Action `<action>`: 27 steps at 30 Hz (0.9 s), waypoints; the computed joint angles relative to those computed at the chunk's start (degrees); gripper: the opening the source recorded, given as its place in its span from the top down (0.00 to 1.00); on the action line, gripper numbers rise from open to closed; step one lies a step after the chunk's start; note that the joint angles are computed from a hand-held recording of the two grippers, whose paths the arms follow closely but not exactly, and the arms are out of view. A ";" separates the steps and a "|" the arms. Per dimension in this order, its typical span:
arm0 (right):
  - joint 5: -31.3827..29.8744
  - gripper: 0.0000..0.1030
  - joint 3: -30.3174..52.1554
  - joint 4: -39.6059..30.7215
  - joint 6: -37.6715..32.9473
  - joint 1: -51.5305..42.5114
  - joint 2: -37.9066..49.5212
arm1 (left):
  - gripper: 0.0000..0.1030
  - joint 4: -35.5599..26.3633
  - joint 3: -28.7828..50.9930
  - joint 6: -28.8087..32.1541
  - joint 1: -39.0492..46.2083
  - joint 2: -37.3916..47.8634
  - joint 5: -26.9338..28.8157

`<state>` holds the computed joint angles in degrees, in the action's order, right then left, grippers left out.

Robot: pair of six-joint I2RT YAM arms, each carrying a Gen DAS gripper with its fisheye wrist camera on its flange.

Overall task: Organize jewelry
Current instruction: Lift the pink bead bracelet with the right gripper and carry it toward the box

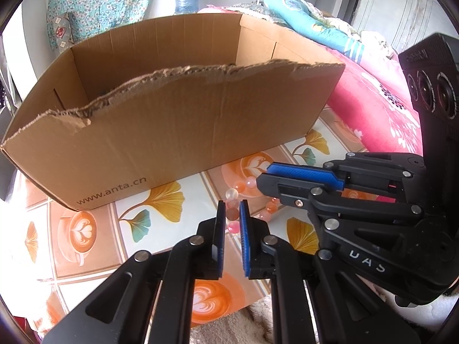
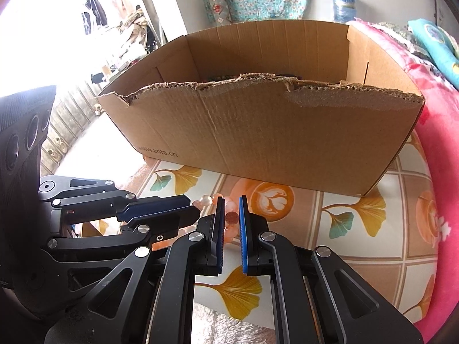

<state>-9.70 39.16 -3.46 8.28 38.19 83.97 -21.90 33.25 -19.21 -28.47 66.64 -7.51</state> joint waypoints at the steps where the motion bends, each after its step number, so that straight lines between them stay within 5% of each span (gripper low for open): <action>1: -0.06 0.93 -0.37 -0.05 -0.11 -0.13 -0.67 | 0.91 -0.44 0.13 -0.11 -0.35 -0.48 -0.43; 27: 2.98 0.93 -4.35 -3.75 -2.23 1.17 -20.59 | 0.91 -15.11 7.36 -2.53 -15.01 -14.65 -18.01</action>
<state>-6.72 34.81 -7.21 6.06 39.36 63.38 -37.01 40.61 -21.74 -43.48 51.99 -25.52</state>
